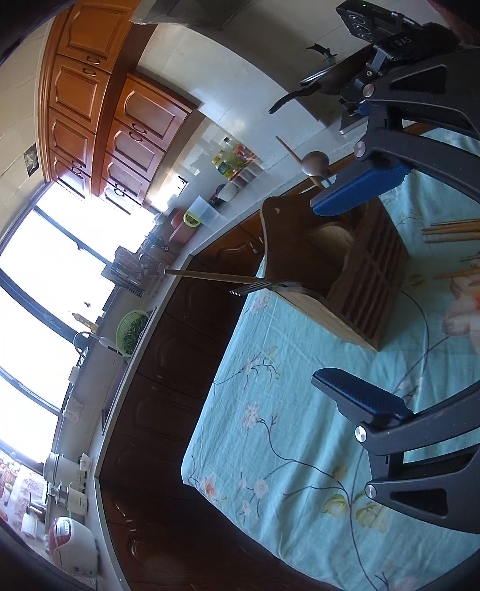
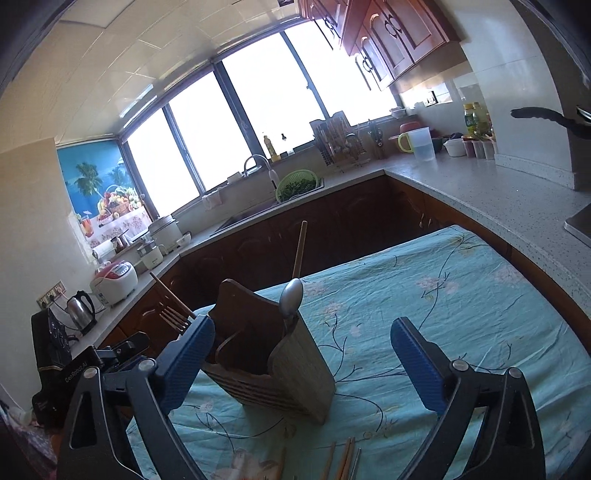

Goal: Organize utensils
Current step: 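Move both grippers back toward the remaining chopsticks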

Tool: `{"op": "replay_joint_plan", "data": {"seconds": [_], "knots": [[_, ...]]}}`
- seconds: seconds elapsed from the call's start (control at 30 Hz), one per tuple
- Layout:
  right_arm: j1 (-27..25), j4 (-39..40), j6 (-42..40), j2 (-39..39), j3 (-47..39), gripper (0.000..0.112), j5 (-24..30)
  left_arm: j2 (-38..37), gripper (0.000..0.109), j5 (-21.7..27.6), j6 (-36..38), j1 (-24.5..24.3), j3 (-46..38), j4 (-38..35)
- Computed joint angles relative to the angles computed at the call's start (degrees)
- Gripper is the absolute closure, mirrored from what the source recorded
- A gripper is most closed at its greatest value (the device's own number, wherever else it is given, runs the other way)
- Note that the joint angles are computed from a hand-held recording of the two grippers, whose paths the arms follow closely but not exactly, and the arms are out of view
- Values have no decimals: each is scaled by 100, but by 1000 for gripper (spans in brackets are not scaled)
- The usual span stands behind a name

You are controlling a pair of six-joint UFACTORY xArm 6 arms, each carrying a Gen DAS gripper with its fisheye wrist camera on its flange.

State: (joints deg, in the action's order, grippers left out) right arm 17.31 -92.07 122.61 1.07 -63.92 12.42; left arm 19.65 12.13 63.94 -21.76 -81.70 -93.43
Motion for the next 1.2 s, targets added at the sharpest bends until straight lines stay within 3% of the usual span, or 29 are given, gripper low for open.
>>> {"op": "replay_joint_plan", "data": {"seconds": [0.23,0.43,0.67,0.9,1.2], "knots": [[316,-152,447,-787,884,14,330,-1170,23,-295,1523,-148,1432,-1426],[542,90,531,-1311,1563,12,493,-2013,23,-388,1688,-299,2420,-1520],[851,476,400,-1675,2148,12,791,-2529,22,-669,1634,-547,3011,-1363],[964,625,408,-1828,2491,12,817,-2677,22,-860,830,-846,3393,-491],[934,754,373,-1751,2573,12,743,-2532,22,-1116,-722,-1067,3529,1203]]}}
